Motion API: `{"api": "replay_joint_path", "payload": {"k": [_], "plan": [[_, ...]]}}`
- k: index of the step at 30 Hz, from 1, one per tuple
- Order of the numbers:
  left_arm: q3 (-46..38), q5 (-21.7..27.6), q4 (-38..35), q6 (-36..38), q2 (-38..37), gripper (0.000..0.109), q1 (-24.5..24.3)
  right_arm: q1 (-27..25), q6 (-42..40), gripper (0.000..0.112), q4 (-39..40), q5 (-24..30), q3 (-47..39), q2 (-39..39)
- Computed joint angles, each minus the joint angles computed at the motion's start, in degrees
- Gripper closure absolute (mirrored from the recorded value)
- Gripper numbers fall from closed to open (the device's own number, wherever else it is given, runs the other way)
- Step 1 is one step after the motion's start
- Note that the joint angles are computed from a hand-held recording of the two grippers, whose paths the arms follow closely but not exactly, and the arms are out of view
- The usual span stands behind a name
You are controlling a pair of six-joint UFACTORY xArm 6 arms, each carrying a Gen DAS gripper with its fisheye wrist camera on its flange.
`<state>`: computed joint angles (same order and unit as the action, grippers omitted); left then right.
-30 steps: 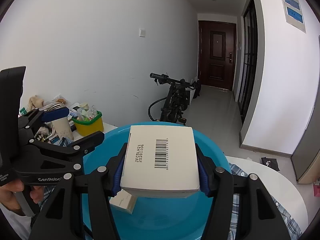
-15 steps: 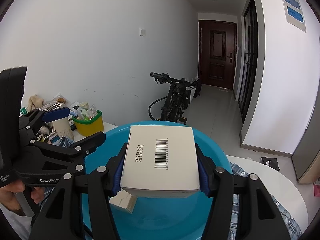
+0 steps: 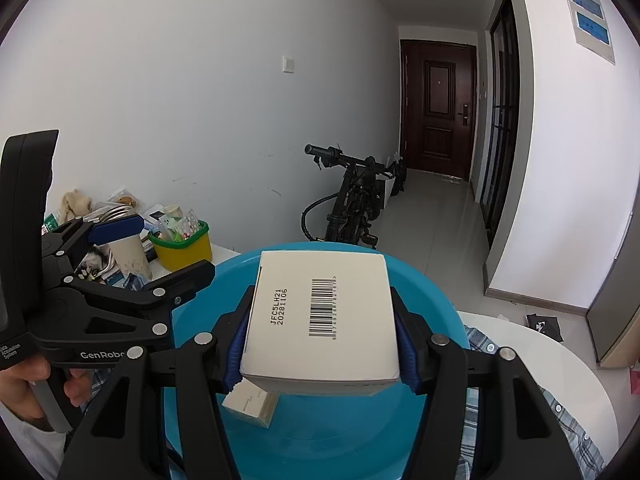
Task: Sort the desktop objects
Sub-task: 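Lower the white barcoded box into the basin and open the right tool, then withdraw both tools from the basin back toward the cluttered items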
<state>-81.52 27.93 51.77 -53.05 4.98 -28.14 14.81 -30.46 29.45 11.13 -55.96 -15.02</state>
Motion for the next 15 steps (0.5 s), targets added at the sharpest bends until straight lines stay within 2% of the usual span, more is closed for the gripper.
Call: {"api": "replay_joint_path", "payload": {"k": [2,3,4,6,8,10,15], "plan": [[0.1,-0.2,0.1,0.0,-0.1,0.006,0.2,-0.1,0.9,0.054,-1.0,0.2,-0.1,0.1],[0.2,-0.2,0.2,0.0,-0.2,0.006,0.2,-0.2,1.4,0.048,-1.5,0.2,-0.2,0.1],[0.2,0.0,0.5,-0.2,-0.2,0.006,0.1,-0.1,1.3,0.03,-1.3,0.4,-0.3,0.1],[0.3,-0.2,0.6,-0.5,-0.3,0.006,0.2,0.0,1.9,0.011,-1.8,-0.9,0.2,-0.2],[0.2,-0.4,0.6,-0.6,-0.2,0.006,0.3,-0.4,6.4,0.01,-7.3,-3.1,1.3,-0.8],[0.4,-0.6,0.7,-0.8,-0.3,0.006,0.6,-0.3,4.7,0.01,-6.1,-2.7,1.2,-1.0],[0.4,-0.8,0.6,-0.6,-0.2,0.006,0.7,-0.2,6.6,0.01,-8.3,-3.2,1.2,-0.8]]}}
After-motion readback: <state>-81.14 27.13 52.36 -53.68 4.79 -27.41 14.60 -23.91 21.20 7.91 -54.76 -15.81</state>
